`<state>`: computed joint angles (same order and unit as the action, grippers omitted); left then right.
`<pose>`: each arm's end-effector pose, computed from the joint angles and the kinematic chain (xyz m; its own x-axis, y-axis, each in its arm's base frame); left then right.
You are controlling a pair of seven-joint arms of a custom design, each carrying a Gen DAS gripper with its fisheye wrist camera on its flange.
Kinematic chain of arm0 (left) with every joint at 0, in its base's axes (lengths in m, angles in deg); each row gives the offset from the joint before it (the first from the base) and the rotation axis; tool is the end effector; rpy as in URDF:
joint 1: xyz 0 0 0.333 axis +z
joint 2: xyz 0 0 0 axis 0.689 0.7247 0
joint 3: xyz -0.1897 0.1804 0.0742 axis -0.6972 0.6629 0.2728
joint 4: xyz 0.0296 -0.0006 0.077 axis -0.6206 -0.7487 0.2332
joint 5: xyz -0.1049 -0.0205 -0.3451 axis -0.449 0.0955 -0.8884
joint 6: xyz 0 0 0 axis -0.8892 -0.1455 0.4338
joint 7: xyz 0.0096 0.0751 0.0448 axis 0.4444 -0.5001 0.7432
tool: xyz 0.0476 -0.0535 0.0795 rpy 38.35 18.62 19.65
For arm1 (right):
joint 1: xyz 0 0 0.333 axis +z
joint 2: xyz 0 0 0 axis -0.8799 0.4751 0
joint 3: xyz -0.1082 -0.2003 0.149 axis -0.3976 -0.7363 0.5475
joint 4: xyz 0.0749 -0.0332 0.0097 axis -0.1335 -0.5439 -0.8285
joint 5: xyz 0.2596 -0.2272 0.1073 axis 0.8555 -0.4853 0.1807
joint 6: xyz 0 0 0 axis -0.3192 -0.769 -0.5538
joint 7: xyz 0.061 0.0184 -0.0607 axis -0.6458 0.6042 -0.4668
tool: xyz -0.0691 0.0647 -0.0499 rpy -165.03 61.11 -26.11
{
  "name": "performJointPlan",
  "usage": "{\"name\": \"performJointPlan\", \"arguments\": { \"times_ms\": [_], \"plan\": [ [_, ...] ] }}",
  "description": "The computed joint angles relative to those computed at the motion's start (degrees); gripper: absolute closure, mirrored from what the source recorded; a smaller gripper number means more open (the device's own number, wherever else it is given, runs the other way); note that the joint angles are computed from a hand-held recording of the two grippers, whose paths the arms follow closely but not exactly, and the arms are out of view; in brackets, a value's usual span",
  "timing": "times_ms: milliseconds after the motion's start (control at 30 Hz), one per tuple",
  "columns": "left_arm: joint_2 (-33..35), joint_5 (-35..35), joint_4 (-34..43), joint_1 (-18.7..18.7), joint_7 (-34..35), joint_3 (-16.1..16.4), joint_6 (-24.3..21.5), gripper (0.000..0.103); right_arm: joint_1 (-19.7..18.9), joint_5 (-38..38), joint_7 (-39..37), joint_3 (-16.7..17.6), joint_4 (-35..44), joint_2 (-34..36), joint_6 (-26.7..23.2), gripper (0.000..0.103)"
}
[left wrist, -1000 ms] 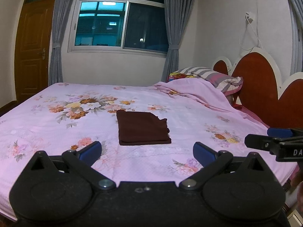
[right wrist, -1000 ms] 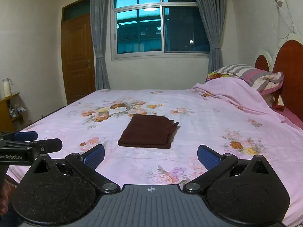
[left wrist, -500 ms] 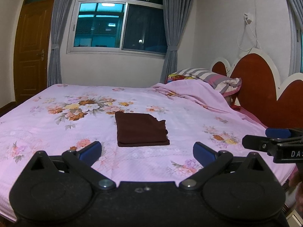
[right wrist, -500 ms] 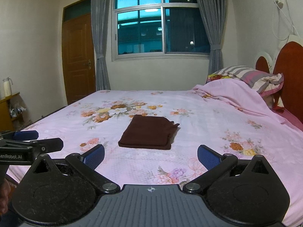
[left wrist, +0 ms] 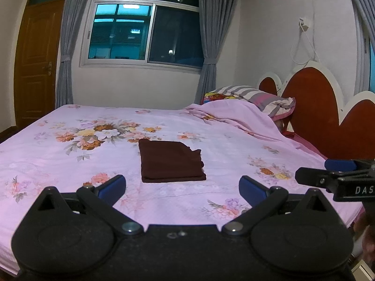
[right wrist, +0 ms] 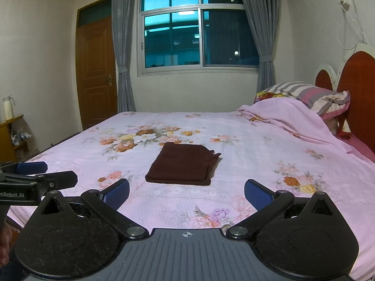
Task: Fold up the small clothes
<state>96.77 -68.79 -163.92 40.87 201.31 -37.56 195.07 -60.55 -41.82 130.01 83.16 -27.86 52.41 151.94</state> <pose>0.6356 -0.2112 0.5868 -0.5092 -0.8550 0.0981 -0.3426 0.0968 -0.9345 0.5394 0.0908 0.5848 -0.0898 -0.9941 -0.0606 -0.3270 0.0869 -0.9410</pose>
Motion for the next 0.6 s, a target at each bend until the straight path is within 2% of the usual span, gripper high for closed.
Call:
{"name": "performJointPlan", "arguments": {
  "times_ms": [233,300,433,500,600],
  "plan": [
    [0.2,2.2,0.3,-1.0,-1.9,1.5,-0.6,0.000,0.0,0.1,-0.1,0.1,0.1,-0.1,-0.2,0.000],
    [0.7,1.6,0.9,-0.1,-0.4,0.3,-1.1,0.000,0.0,-0.2,0.1,0.1,0.1,-0.1,-0.2,0.000],
    [1.0,1.2,1.4,-0.1,-0.1,0.2,-1.4,0.001,0.0,-0.3,0.3,0.1,0.1,-0.1,-0.3,0.000],
    [1.1,-0.8,1.4,1.3,2.3,-1.8,-1.5,0.001,0.2,0.3,-0.2,0.1,0.0,-0.2,-0.6,0.000],
    [1.0,-2.7,1.5,1.9,4.4,-2.5,-1.9,0.001,0.2,0.5,-0.5,0.1,0.1,-0.2,-0.7,0.000]
  ]
}}
